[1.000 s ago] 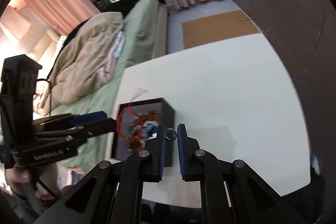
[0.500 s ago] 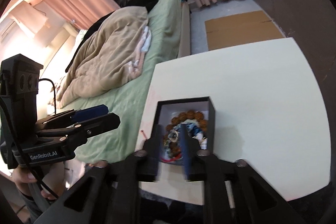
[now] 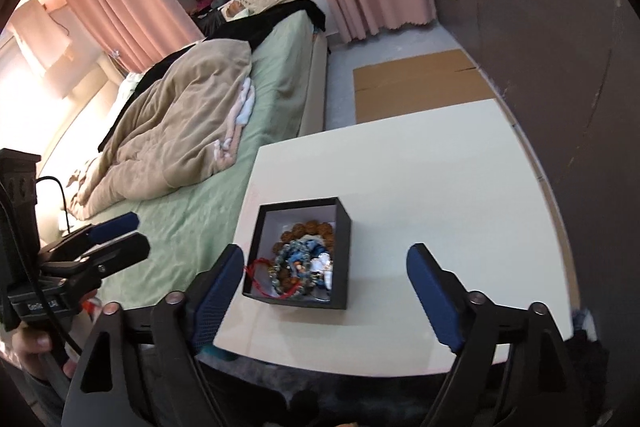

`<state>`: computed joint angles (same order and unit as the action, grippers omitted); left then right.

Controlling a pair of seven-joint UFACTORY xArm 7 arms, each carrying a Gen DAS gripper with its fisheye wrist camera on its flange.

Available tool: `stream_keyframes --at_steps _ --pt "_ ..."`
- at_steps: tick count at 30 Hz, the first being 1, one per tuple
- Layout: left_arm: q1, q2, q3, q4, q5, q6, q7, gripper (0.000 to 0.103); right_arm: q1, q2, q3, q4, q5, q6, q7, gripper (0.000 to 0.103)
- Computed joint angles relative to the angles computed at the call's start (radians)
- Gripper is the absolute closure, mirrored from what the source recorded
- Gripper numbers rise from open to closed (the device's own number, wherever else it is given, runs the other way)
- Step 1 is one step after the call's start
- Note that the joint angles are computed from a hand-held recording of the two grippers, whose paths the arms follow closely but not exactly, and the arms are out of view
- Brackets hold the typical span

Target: Organize jewelry

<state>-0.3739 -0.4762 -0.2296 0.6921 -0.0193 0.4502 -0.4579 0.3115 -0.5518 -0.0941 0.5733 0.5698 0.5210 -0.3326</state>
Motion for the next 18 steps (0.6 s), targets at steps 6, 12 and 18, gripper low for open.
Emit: stream_keyframes --at_steps 6,12,18 --pt "0.003 -0.053 -0.041 -0.039 0.042 -0.034 -0.034 0.009 -0.034 -0.091 -0.007 -0.063 -0.051 0.024 -0.004 0.007" --pt "0.027 -0.101 -0.112 -0.077 0.103 -0.063 -0.116 0.004 -0.059 -0.206 -0.016 -0.127 -0.107 0.023 -0.003 0.0" --pt "0.057 -0.146 -0.175 -0.111 0.174 -0.081 -0.21 0.003 -0.062 -0.304 -0.061 -0.177 -0.142 0.021 -0.04 0.0"
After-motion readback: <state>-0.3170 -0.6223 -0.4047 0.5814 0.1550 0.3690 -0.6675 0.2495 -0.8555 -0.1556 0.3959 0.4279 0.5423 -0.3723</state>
